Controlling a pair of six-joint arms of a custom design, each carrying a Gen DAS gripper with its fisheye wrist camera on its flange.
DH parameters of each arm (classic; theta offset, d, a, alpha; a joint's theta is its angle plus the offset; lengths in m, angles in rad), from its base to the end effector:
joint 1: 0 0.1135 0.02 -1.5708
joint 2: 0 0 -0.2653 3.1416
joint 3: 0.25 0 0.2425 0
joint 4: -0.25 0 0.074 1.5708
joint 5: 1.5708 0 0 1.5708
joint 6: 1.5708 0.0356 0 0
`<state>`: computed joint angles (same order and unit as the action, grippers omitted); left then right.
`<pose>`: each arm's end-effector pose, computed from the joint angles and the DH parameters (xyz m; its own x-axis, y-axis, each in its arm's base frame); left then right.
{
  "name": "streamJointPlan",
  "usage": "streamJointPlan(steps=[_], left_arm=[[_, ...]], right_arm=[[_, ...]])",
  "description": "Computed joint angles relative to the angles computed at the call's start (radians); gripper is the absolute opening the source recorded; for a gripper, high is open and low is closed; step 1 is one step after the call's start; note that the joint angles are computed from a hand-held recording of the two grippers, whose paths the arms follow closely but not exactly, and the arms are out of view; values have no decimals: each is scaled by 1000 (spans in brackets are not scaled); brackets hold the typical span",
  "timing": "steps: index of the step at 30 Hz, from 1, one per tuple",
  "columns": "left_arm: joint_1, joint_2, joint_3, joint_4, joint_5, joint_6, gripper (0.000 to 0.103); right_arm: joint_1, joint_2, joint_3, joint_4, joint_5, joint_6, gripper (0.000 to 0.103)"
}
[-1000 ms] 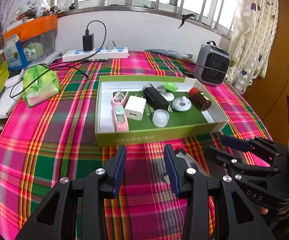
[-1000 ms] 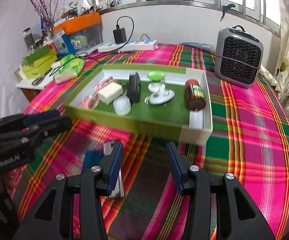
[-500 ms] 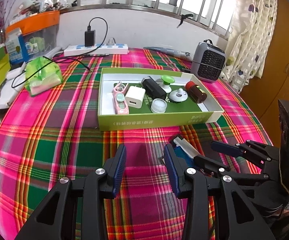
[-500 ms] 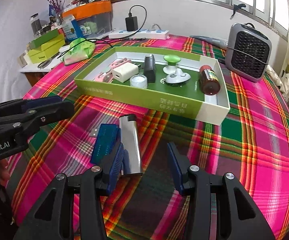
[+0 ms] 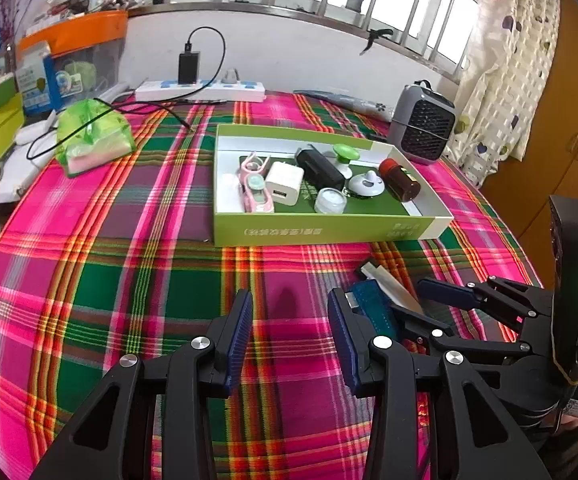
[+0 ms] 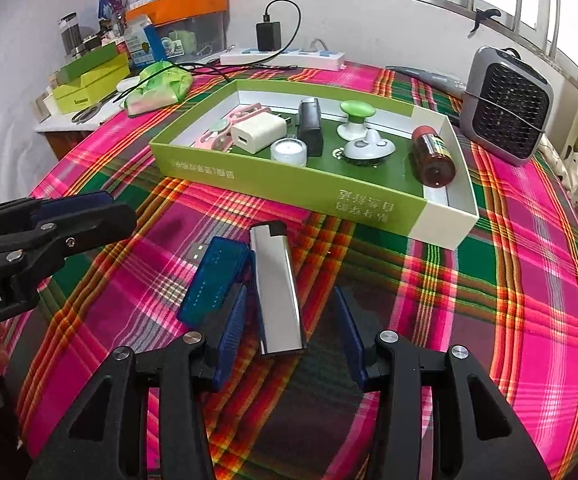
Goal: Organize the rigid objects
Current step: 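Move left tool to blue USB stick while right tool approaches silver stick, then close right tool on silver stick while left tool closes on blue USB stick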
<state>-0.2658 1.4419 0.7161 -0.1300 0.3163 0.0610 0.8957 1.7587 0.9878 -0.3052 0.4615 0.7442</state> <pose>0.2597 -0.0822 0.1841 -0.7000 0.2506 -0.6687 0.4900 0.8497 -0.1945 0.2187 0.2478 0.1603 -0.7886 -0.0146 -0.6147 -0.0444 0.9985 0.0333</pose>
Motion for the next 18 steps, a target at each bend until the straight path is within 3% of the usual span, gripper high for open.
streamJointPlan(steps=[1, 3, 5, 18], left_arm=[[4, 2, 0, 0, 3, 1, 38], [11, 5, -1, -2, 8, 6, 38], [17, 9, -1, -4, 15, 14, 38], [34, -3, -9, -34, 46, 35, 38]], right_arm=[[5, 9, 12, -9, 7, -6, 43], [8, 12, 17, 0, -4, -19, 29], [16, 26, 34, -5, 1, -21, 25], [35, 74, 100, -18, -3, 48, 25]])
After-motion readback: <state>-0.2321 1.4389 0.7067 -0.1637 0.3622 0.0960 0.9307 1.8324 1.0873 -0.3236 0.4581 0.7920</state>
